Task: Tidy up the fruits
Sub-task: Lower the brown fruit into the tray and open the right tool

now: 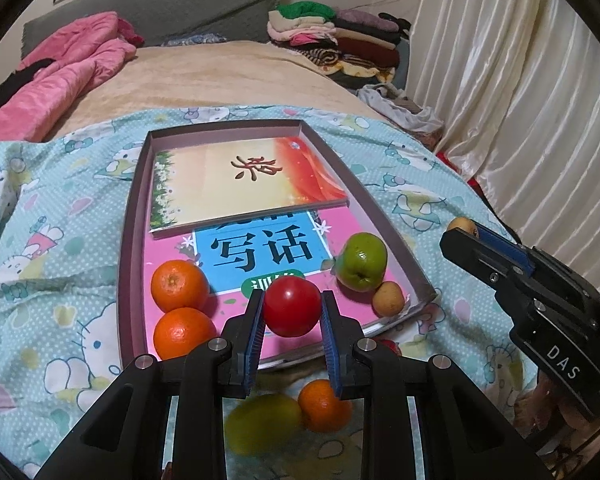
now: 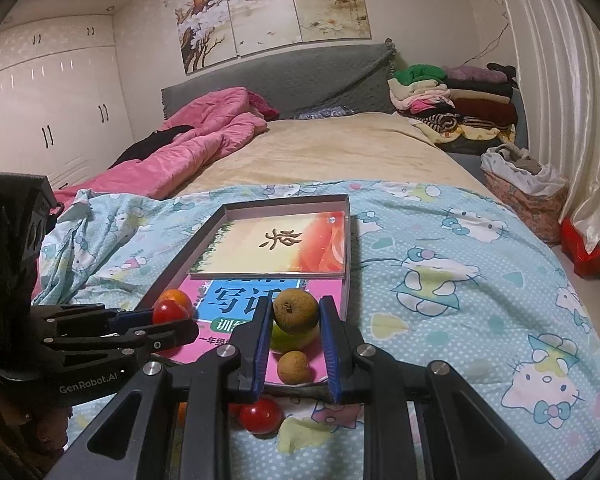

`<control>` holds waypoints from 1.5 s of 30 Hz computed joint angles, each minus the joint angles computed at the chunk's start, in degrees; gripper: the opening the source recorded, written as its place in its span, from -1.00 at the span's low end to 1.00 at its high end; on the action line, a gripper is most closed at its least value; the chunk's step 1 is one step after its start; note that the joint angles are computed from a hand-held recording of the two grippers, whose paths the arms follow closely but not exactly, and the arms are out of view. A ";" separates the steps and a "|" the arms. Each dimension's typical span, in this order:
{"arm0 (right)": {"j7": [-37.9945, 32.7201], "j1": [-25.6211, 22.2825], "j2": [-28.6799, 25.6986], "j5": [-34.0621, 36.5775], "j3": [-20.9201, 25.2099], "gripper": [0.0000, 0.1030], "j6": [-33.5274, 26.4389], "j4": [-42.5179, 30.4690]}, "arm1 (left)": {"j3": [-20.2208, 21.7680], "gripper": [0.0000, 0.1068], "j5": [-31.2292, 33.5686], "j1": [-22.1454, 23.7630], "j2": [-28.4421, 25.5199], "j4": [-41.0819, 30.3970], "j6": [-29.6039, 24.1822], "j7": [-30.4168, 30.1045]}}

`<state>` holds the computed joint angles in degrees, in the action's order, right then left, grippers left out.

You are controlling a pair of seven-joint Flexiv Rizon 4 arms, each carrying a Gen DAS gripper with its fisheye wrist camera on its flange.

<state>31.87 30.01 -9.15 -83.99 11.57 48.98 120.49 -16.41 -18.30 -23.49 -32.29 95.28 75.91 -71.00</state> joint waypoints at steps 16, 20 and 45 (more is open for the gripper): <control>-2.49 -0.06 -1.02 4.04 -0.37 -0.53 0.20 -0.09 | 0.51 -0.49 1.24 -0.68 -2.29 -2.19 -1.31 0.55; -3.39 0.09 -1.45 4.95 -0.52 -0.53 0.32 -0.30 | 1.03 -0.49 1.86 -1.17 -2.50 -2.44 -1.69 0.59; -8.64 1.31 -3.37 8.18 -1.19 -0.54 0.41 -1.70 | 1.72 -0.49 2.74 -1.56 -3.76 -3.96 -3.88 0.48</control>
